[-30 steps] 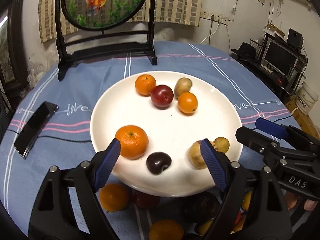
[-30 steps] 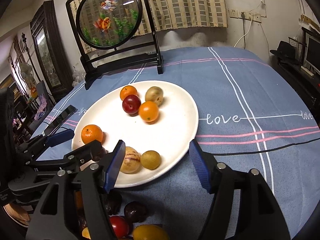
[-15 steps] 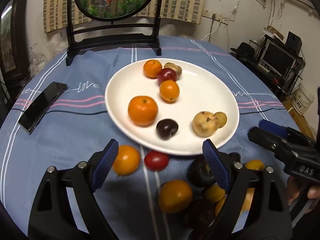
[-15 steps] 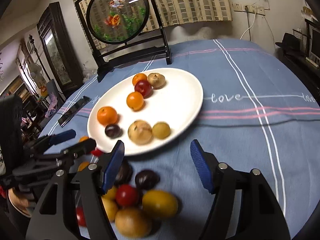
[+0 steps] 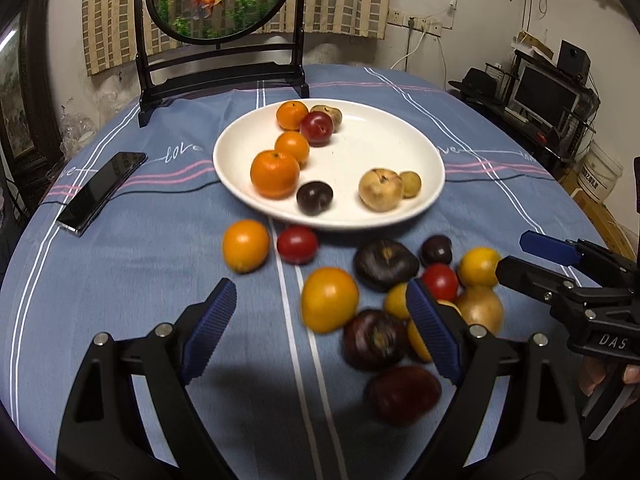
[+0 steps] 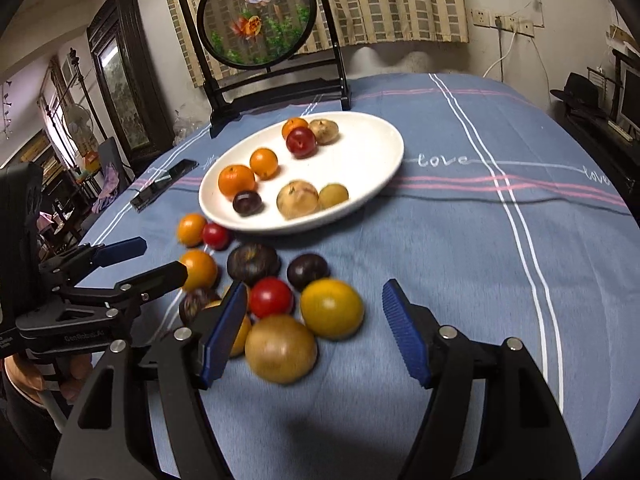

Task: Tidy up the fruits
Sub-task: 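Withdraw both open tools from the plate to the fruit cluster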

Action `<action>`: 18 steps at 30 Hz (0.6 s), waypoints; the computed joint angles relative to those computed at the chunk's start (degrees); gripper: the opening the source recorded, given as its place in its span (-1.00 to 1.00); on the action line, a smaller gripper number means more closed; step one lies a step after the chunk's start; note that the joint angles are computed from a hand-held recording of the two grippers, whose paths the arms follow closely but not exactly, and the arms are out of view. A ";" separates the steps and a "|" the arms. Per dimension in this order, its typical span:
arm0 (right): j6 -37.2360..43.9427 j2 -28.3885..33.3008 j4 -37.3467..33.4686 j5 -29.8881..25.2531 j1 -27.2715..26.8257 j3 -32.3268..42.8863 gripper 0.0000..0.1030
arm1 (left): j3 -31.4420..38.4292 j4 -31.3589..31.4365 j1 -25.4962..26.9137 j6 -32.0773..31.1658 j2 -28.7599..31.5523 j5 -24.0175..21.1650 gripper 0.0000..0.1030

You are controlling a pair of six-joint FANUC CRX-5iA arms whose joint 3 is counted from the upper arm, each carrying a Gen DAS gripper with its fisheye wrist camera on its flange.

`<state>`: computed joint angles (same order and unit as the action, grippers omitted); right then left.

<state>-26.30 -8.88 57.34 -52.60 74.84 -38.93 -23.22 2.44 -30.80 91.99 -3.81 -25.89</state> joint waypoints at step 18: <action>-1.16 0.45 -3.41 -3.87 5.78 -0.04 0.38 | -2.61 -1.72 -2.12 2.50 -3.07 -3.26 0.72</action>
